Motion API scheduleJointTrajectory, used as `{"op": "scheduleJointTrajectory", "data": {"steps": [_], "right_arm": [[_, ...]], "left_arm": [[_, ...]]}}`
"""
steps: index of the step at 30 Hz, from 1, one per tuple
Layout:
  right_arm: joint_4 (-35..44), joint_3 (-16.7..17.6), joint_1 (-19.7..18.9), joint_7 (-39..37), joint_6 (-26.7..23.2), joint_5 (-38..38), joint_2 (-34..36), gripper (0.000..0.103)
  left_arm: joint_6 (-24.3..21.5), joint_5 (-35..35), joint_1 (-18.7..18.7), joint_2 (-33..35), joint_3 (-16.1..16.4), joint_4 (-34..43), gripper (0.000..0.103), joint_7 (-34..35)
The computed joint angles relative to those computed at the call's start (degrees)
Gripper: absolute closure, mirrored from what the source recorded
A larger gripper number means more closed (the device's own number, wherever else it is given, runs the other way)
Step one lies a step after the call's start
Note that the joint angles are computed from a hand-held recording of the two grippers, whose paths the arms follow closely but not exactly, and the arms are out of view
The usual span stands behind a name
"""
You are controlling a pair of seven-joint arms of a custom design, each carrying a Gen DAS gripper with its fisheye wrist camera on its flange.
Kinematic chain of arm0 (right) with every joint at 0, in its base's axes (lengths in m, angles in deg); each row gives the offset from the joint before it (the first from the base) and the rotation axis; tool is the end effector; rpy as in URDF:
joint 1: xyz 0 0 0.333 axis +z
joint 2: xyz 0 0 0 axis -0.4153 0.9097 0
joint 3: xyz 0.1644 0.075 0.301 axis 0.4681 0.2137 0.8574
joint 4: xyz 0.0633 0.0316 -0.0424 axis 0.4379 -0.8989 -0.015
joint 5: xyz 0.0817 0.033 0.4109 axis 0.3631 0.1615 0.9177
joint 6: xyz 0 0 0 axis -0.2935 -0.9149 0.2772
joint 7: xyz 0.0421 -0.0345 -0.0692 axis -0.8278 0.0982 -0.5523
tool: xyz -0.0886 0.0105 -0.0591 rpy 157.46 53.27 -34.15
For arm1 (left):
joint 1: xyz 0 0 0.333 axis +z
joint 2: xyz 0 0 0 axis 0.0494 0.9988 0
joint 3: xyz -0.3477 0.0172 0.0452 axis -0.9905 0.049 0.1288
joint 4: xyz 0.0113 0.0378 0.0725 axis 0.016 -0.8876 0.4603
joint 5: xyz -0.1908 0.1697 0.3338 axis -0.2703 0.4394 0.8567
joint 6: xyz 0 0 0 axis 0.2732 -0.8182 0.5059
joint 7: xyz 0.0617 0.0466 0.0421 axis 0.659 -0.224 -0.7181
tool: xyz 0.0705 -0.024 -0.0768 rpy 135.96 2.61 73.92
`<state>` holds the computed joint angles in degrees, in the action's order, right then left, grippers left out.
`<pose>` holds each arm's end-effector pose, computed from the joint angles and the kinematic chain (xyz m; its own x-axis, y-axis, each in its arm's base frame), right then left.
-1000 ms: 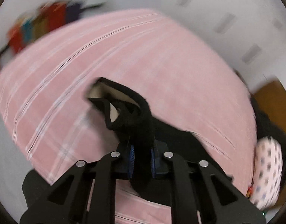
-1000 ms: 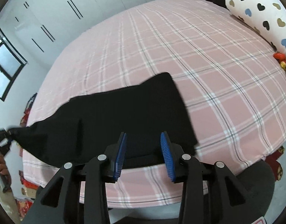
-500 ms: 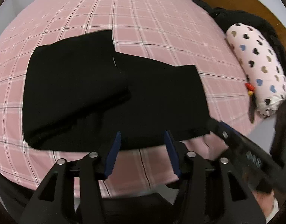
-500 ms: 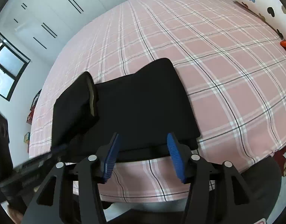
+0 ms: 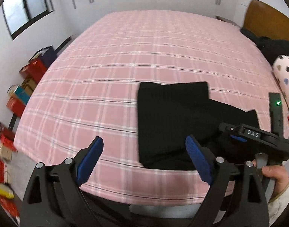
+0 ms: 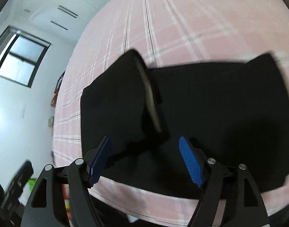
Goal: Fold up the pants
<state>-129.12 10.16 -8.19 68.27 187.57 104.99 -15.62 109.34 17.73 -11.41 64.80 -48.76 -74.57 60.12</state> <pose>0.5539 0.2710 0.3157 0.1081 -0.7959 -0.5957 -0.9844 -0.0021 -0.1758 0.3876 -0.2734 0.4434 0.3526 -0.9339 -0.0592 -0.7965 -0.2664 -0.5428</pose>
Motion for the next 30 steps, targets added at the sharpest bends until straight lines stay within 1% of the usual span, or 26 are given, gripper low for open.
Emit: {"op": "scheduleJointTrajectory", "data": {"steps": [2,3,4,5,6,7,8,11,13,14,15,16,17,18,20,22,24,25,28,30], "right_arm": [[0.57,0.17,0.67,2.27,0.77,-0.33,1.16,0.03],[0.47,0.87,0.64,1.22,2.02,1.31,1.36,0.031],[0.17,0.93,1.38,1.82,3.95,0.7,1.34,0.038],[-0.15,0.69,2.04,3.19,5.18,-0.96,1.28,0.05],[0.1,0.93,2.01,3.37,5.25,-1.48,1.47,0.06],[0.33,1.65,1.25,2.22,4.36,-0.15,1.52,0.079],[0.24,1.94,1.28,2.1,4.45,0.15,1.08,0.083],[-0.22,2.3,2.32,0.1,6.35,-1.52,-1.19,0.087],[-0.68,3.14,2.15,-4.75,6.96,1.63,-4.4,0.087],[-1.01,3.42,1.79,-8.84,6.7,5.39,-6.87,0.088],[-1.09,2.91,2.01,-11.03,6.27,7.37,-8.17,0.088],[-2.0,2.4,1.93,-15.2,6.13,11.07,-11.43,0.088],[-2.29,1.6,2.39,-16.53,6.38,11.89,-12.8,0.088],[-3.89,0.63,2.67,-19.26,7.28,13.34,-15.91,0.088],[-6.56,-1.51,3.31,-21.72,8.28,14.16,-19.69,0.088],[-9.72,-3.68,3.17,-18.46,9.07,9.16,-21.63,0.088],[-11.53,-5.78,3.14,-13.54,7.95,5.85,-20.78,0.088],[-11.87,-6.56,3.29,-12.6,7.5,5.49,-20.31,0.088],[-12.47,-6.97,3.57,-8.49,7.94,1.69,-18.0,0.088],[-11.77,-6.71,4.08,-9.29,7.33,3.18,-17.25,0.087]], "left_arm": [[-0.05,-0.26,0.16,-1.14,0.38,-0.85,0.016,0.08],[-0.09,-0.53,0.3,-1.67,0.62,-1.27,0.016,0.31],[-0.16,-0.9,0.42,-1.72,0.63,-1.46,0.016,0.28],[-0.04,-1.44,0.46,-1.99,0.83,-1.84,0.016,0.53],[-0.06,-2.0,0.51,-2.27,0.96,-2.23,0.016,0.71],[-0.16,-2.08,0.7,-1.83,0.63,-2.0,0.016,0.39],[-0.15,-2.38,0.71,-1.69,0.65,-2.05,0.016,0.53],[-1.28,-2.96,0.72,-1.47,0.53,-1.82,0.016,1.12],[-1.7,-3.05,0.69,-1.25,0.42,-1.64,0.016,1.03],[-1.74,-3.31,0.57,-1.09,0.48,-1.59,0.016,1.13],[-1.97,-3.61,0.4,-1.04,0.5,-1.4,0.016,1.31],[-2.18,-3.8,0.26,-0.96,0.44,-1.23,0.016,1.34],[-2.1,-3.83,0.17,-0.87,0.47,-1.13,0.016,1.5],[-2.02,-3.82,0.11,-0.8,0.51,-1.04,0.016,1.69],[-2.16,-3.58,0.01,-0.44,0.28,-0.7,0.015,1.6],[-1.55,-3.79,-0.15,0.13,0.48,-0.61,0.015,1.7],[-0.61,-4.78,-0.44,1.35,0.88,-0.33,0.015,2.16],[-0.31,-5.27,-0.6,1.9,1.06,-0.11,0.015,2.49],[-0.05,-5.76,-1.04,2.86,1.11,0.5,0.015,3.01],[0.6,-5.43,-1.3,2.41,1.13,0.24,0.015,3.38]]}}
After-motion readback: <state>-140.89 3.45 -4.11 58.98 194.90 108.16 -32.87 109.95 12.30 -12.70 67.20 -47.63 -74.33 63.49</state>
